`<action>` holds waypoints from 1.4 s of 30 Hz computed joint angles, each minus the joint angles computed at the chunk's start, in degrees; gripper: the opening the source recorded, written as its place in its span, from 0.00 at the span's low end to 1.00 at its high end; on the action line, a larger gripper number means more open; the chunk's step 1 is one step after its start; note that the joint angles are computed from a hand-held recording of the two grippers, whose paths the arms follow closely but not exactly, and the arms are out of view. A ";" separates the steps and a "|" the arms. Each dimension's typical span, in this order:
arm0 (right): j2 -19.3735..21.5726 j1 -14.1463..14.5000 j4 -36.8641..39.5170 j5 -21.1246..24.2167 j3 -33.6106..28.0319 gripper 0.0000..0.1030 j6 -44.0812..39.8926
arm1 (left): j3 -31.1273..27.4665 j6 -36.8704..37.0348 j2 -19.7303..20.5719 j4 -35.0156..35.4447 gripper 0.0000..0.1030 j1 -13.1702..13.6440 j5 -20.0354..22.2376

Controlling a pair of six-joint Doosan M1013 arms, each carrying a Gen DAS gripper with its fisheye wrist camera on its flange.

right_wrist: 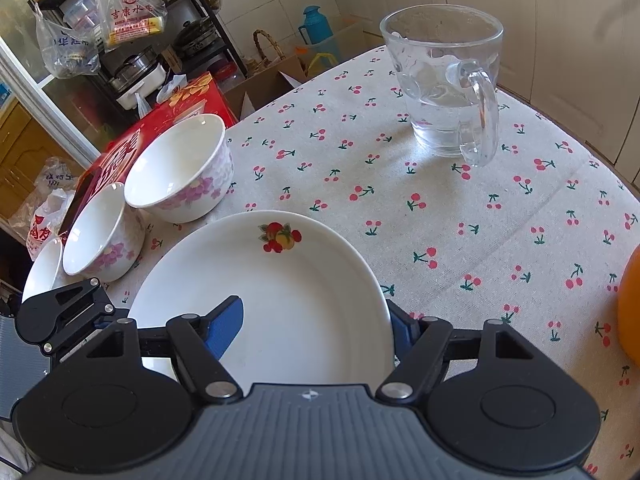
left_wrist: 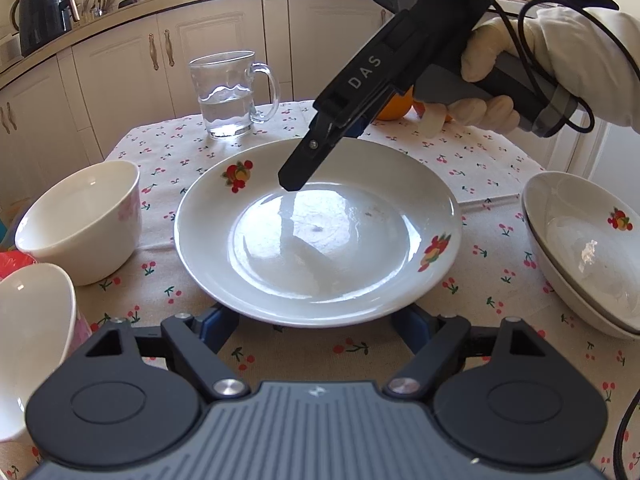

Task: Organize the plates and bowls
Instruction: 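Close the right tool on the rim of the flat flower plate, then lift the plate with the right tool and carry it toward the plate stack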

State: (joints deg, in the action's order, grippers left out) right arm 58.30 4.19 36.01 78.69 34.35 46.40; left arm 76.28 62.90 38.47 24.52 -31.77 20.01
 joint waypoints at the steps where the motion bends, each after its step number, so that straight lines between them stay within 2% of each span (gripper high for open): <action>1: -0.34 -0.01 -0.02 -0.32 0.61 0.77 -0.01 | 0.11 0.55 -0.11 -0.34 0.80 0.01 0.02; 11: -5.03 -0.37 1.40 -3.91 8.55 0.77 -0.88 | 2.36 7.37 -2.05 -4.27 0.80 -0.07 -0.09; 15: -7.28 -0.33 1.90 -5.47 12.29 0.77 -1.37 | 3.30 11.78 -3.10 -8.70 0.80 0.03 0.34; 24: -12.45 -0.32 3.21 -9.34 20.25 0.77 -2.46 | 6.15 15.40 -5.75 -10.36 0.80 -0.36 -0.25; 42: -21.15 -1.54 5.13 -16.83 34.18 0.77 -3.91 | 9.38 30.01 -9.05 -21.56 0.80 -1.45 -0.48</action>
State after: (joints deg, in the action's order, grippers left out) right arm 37.15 2.66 41.14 61.86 68.52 42.50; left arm 85.66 92.91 29.42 2.96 -33.22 19.53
